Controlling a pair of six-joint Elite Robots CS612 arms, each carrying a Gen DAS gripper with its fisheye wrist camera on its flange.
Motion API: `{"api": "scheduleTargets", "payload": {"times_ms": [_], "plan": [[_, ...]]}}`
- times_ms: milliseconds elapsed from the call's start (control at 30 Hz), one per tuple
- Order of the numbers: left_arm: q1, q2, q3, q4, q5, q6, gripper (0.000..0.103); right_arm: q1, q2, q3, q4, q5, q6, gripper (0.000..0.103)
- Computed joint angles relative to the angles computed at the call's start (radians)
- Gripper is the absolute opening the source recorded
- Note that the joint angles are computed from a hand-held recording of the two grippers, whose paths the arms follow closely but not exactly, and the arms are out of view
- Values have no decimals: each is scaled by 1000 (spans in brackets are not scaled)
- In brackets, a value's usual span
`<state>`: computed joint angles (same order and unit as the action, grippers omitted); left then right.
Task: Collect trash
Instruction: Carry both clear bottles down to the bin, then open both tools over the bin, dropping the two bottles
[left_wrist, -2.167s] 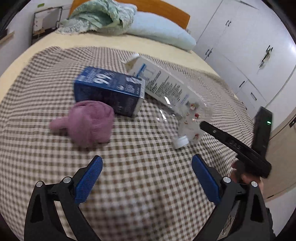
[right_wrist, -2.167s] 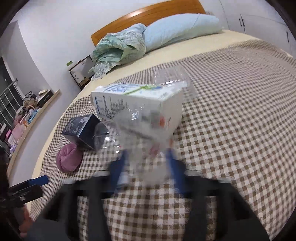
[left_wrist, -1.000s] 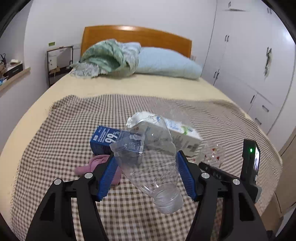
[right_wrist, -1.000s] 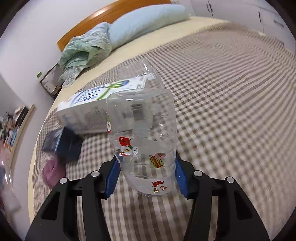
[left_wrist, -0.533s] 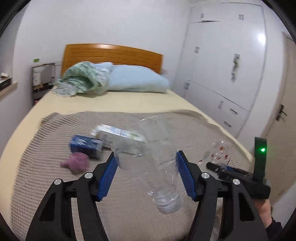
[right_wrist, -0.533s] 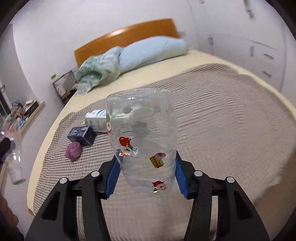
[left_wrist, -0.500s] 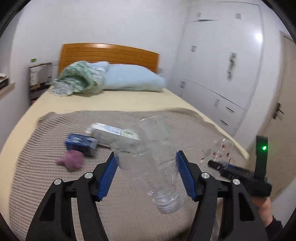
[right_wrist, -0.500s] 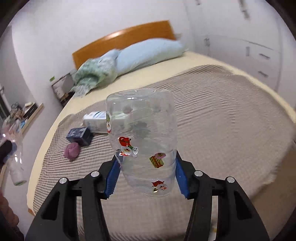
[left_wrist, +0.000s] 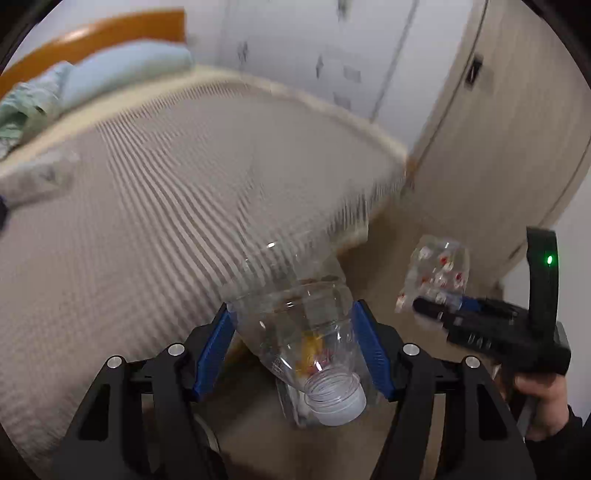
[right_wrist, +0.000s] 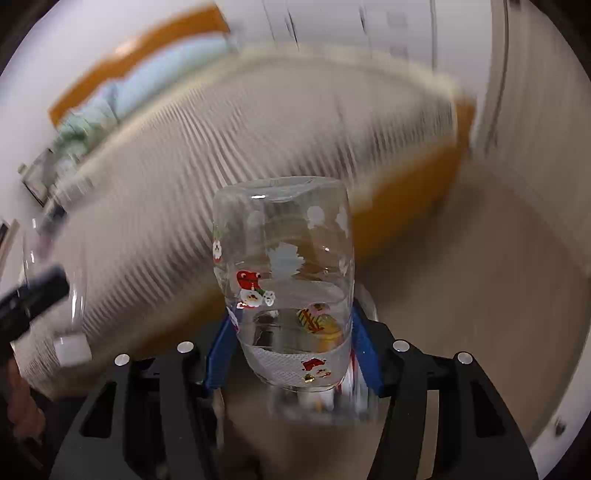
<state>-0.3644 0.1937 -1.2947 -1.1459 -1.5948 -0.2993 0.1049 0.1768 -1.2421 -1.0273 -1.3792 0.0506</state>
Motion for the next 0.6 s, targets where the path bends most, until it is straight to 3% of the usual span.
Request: {"api": "scheduleTargets", "payload": {"times_ms": [100,200,267,333,400,500,600], "plan": [[-13,34,12,43,-11,-2,63,-12,66,-30,125,5,5,57],[-2,73,0,45,-56,-41,63,-15,117,-30,198,-4,27,58],[-4,104,-23,61,-27,-73,63,-13,149,-26,226,-8,55,60],[-13,96,2,141,25,-70,63,-8,171,-14,264,-14,64,62],[-18,94,13,130,20,-40,63,1,183,8,302,-30,40,65],[-25,96,33,99,8,7,63,22,198,7,311,-129,19,73],[-27,88,80,137,-8,10,63,14,209,-30,299,-112,53,73]]}}
